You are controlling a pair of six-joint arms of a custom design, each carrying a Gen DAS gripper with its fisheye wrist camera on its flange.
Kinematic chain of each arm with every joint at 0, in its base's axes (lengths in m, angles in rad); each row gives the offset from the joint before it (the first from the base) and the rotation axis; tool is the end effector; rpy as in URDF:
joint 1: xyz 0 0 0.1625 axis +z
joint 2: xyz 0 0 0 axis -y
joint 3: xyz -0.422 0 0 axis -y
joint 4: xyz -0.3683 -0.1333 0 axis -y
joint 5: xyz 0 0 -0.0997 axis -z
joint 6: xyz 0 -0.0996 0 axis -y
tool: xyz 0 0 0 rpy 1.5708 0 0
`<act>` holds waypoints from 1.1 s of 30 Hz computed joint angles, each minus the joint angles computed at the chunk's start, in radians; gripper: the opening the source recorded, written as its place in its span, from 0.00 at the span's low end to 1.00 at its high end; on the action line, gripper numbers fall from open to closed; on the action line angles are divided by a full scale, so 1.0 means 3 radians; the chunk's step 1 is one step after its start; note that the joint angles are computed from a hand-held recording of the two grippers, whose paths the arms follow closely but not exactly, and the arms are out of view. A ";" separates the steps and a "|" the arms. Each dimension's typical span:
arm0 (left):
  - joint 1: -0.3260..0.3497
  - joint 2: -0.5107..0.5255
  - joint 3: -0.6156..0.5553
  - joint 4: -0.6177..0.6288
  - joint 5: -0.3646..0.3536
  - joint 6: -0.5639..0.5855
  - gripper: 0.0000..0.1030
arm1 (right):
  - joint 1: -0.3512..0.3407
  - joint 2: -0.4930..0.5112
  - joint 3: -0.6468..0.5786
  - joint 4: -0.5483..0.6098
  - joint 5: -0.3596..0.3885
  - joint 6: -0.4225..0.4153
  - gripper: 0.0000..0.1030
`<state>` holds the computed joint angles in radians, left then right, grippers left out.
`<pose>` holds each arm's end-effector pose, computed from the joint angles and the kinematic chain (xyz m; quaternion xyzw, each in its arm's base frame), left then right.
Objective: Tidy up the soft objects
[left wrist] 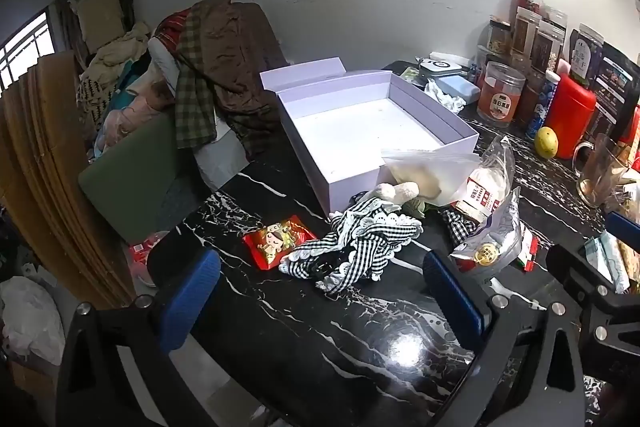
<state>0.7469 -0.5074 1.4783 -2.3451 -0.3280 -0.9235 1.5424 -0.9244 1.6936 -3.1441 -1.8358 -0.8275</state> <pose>-0.3358 -0.6210 0.0126 0.0168 0.8110 -0.3930 0.4331 0.0885 -0.6600 0.2483 0.3072 -0.8605 0.3024 0.2716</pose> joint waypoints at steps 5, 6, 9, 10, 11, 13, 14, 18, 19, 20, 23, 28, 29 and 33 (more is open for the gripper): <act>-0.0006 0.0008 0.0028 -0.0091 0.0010 0.0050 1.00 | 0.0001 0.0000 0.0001 -0.0005 -0.0001 -0.0002 1.00; -0.0006 0.0011 0.0022 -0.0082 0.0014 0.0042 1.00 | 0.0002 0.0000 0.0001 -0.0002 -0.0003 -0.0003 1.00; -0.0005 -0.0014 0.0082 -0.0166 0.0015 0.0092 1.00 | 0.0003 0.0001 0.0002 -0.0008 -0.0006 -0.0005 1.00; -0.0004 -0.0013 0.0082 -0.0165 0.0016 0.0086 1.00 | 0.0003 0.0001 0.0002 -0.0008 -0.0006 -0.0006 1.00; -0.0003 -0.0013 0.0083 -0.0163 0.0017 0.0080 1.00 | 0.0004 0.0001 0.0003 -0.0011 -0.0006 -0.0006 1.00; -0.0001 -0.0016 0.0093 -0.0169 0.0017 0.0073 1.00 | 0.0004 0.0000 0.0004 -0.0010 -0.0006 -0.0006 1.00; -0.0003 -0.0023 0.0097 -0.0169 0.0019 0.0075 1.00 | 0.0004 0.0000 0.0004 -0.0010 -0.0006 -0.0006 1.00; -0.0002 -0.0033 0.0109 -0.0164 0.0017 0.0068 1.00 | 0.0007 -0.0001 0.0005 -0.0013 -0.0013 -0.0010 1.00; -0.0003 -0.0039 0.0111 -0.0163 0.0015 0.0068 1.00 | 0.0008 -0.0001 0.0006 -0.0013 -0.0013 -0.0009 1.00; -0.0002 -0.0044 0.0118 -0.0166 0.0015 0.0064 1.00 | 0.0009 -0.0002 0.0005 -0.0008 -0.0015 -0.0013 1.00; 0.0002 -0.0045 0.0110 -0.0130 0.0014 0.0043 1.00 | 0.0013 -0.0004 0.0013 -0.0016 -0.0014 -0.0032 1.00; 0.0003 -0.0045 0.0110 -0.0120 0.0015 0.0037 1.00 | 0.0011 -0.0015 0.0032 -0.0031 0.0008 -0.0034 1.00; 0.0003 -0.0046 0.0116 -0.0127 0.0022 0.0044 1.00 | 0.0010 -0.0016 0.0031 -0.0023 0.0010 -0.0033 1.00; 0.0002 -0.0041 0.0112 -0.0138 0.0026 0.0058 1.00 | 0.0020 -0.0010 0.0032 -0.0031 -0.0004 -0.0052 1.00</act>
<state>0.7475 -0.5197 1.5120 -2.3864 -0.3202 -0.9062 1.5484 -0.9274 1.7031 -3.1534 -1.8369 -0.8431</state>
